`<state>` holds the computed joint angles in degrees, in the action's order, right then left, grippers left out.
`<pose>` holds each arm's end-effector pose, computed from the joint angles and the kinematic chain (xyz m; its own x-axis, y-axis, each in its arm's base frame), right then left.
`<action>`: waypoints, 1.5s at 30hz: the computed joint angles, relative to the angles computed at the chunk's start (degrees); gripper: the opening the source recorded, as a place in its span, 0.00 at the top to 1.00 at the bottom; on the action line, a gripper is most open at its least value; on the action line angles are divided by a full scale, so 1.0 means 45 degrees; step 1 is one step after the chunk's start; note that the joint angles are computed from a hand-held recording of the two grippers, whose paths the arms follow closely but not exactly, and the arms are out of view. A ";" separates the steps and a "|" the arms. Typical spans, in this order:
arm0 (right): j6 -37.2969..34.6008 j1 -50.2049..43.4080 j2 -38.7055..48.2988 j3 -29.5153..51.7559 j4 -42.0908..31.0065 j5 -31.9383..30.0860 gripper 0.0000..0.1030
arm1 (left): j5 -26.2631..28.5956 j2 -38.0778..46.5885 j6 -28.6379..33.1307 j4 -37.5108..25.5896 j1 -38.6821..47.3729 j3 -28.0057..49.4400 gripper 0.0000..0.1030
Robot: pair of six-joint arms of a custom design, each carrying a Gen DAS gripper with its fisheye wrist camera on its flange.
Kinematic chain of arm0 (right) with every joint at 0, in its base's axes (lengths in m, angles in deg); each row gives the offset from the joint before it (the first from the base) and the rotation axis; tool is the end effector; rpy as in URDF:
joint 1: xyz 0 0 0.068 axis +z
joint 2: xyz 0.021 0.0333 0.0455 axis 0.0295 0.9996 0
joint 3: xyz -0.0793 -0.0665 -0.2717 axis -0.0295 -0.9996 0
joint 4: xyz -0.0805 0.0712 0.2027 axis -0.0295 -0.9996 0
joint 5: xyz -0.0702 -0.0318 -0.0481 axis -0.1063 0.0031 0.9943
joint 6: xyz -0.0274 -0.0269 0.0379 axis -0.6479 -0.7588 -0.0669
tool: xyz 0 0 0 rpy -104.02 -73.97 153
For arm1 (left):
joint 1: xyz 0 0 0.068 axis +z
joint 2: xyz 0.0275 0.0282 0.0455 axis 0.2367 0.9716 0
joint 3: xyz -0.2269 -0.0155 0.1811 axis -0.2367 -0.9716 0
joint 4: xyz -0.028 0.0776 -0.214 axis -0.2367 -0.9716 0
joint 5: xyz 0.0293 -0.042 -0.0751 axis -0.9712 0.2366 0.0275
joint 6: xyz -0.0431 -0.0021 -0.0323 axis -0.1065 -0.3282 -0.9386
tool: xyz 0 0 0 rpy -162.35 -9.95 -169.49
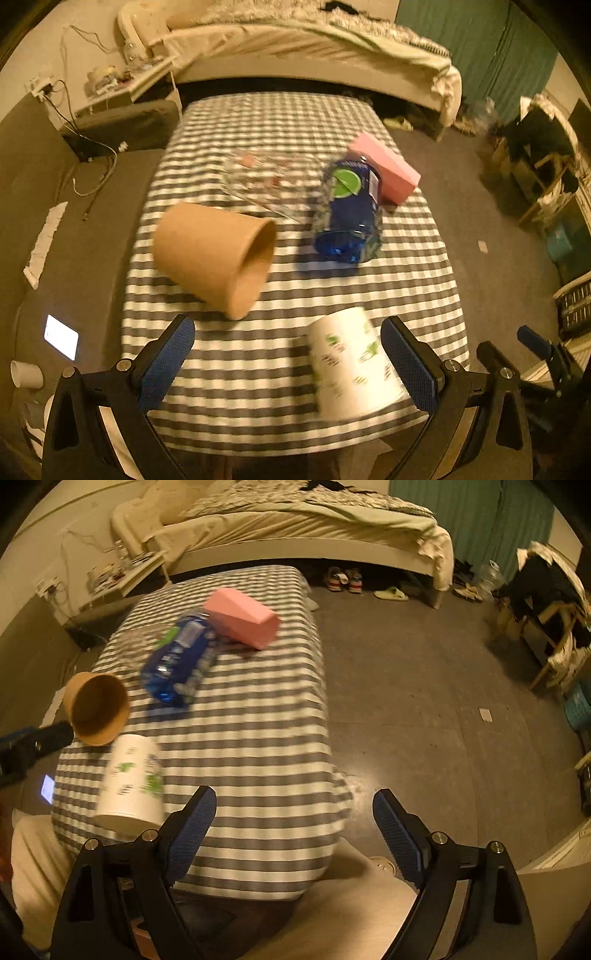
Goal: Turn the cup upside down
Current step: 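Close the left gripper on the white cup while the right gripper opens and releases it, then rotate the white cup with the left gripper and lower it rim-up onto the tablecloth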
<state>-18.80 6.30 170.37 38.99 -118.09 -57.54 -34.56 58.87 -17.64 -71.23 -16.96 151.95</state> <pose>0.3051 0.0287 0.2245 -0.8643 -0.2080 -0.4580 -0.2529 0.9668 0.0380 0.2770 -0.1538 0.2569 -0.8758 -0.2503 -0.4127 -0.2453 0.9672 -0.0661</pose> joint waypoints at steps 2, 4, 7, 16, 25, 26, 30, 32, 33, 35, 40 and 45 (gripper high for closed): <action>-0.0225 -0.0452 0.0276 -0.0052 0.0167 -0.0178 0.16 | 0.0321 0.0636 0.0106 -0.0141 0.0002 0.0541 0.00; -0.0416 -0.0808 0.0566 -0.0009 0.0262 -0.0411 0.16 | 0.0733 0.1223 0.0135 -0.0209 0.0001 0.0943 0.00; -0.0536 -0.1072 0.0964 0.0020 0.0464 -0.0622 0.16 | 0.0860 0.2106 0.0180 -0.0482 -0.0096 0.1470 0.01; -0.0687 -0.1495 0.1341 -0.0114 0.0730 -0.0996 0.16 | 0.2674 0.3514 0.0575 -0.0141 0.0346 0.1682 0.35; -0.0639 -0.1643 0.0896 -0.0297 0.0730 -0.0970 0.16 | 0.2635 0.2247 0.0877 0.0211 0.0295 0.0915 0.39; -0.0608 -0.1613 0.0800 -0.0320 0.0727 -0.0971 0.16 | 0.2426 0.2067 0.0884 0.0232 0.0276 0.0926 0.39; -0.0513 -0.1452 0.0412 -0.0504 0.0715 -0.0967 0.16 | 0.0007 0.1386 0.1164 0.0650 -0.0510 0.0849 0.39; -0.0434 -0.1365 0.0248 -0.0668 0.0737 -0.0908 0.16 | -0.1665 0.1069 0.1433 0.1499 -0.1113 0.0307 0.39; -0.0388 -0.1320 0.0195 -0.0766 0.0790 -0.0872 0.16 | -0.2811 0.0875 0.1599 0.2277 -0.1557 -0.0281 0.39; -0.0375 -0.1265 0.0076 -0.0963 0.0862 -0.0791 0.16 | -0.4077 0.1117 0.2525 0.4119 -0.1670 -0.1106 0.39; -0.0545 -0.1230 -0.0147 -0.1197 0.0907 -0.0459 0.16 | -0.5378 0.1552 0.2854 0.6829 -0.2219 -0.2948 0.39; -0.0579 -0.1253 -0.0224 -0.1185 0.0911 -0.0215 0.16 | -0.5620 0.0930 0.2744 0.7057 -0.2706 -0.3656 0.39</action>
<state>-21.40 0.66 169.36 33.66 -113.99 -58.51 -59.85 63.06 -5.29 -39.48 -29.13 135.49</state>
